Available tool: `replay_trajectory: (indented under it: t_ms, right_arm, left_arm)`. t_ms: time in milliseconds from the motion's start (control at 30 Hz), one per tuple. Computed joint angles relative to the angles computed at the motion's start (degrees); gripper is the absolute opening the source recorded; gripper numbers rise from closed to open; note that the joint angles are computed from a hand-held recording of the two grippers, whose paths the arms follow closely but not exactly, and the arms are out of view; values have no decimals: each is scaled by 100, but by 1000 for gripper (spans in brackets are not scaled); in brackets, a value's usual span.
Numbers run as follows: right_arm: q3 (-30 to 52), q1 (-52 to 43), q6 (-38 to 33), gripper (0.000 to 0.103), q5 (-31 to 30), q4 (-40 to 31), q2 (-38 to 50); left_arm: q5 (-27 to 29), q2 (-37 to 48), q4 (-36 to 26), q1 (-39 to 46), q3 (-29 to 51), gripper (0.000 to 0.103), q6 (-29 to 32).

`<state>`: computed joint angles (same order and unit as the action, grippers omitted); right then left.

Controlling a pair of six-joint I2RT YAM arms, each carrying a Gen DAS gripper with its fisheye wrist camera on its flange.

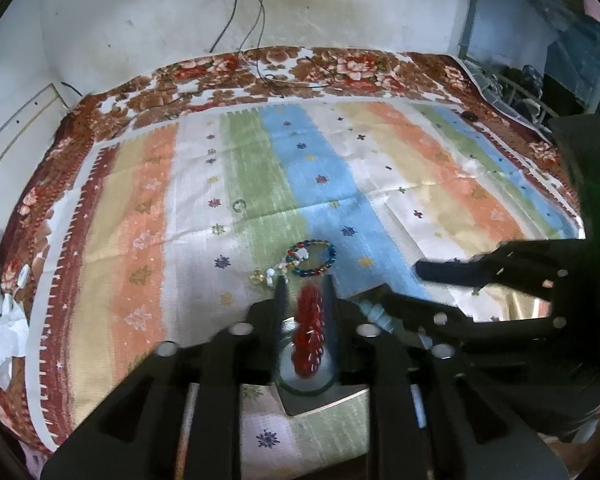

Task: Organize jewelry
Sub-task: 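Open the left tool over the tin while the right tool releases its bracelet inside, then lift both tools from the tin toward the multicolour bead bracelet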

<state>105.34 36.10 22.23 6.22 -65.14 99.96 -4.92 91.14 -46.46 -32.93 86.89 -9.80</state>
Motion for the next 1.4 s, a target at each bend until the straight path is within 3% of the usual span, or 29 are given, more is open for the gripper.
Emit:
replay_trajectory:
  t_ms: [567, 833, 1400]
  right_arm:
    - [-10, -282, 54, 46, -1, -54, 50]
    - [273, -478, -20, 46, -147, -148, 395]
    - [911, -781, -237, 46, -151, -348, 1308]
  left_arm:
    - [307, 270, -263, 511, 292, 29, -1]
    - [802, 792, -512, 744, 604, 32, 88]
    - [677, 2013, -993, 1012, 1524, 32, 170]
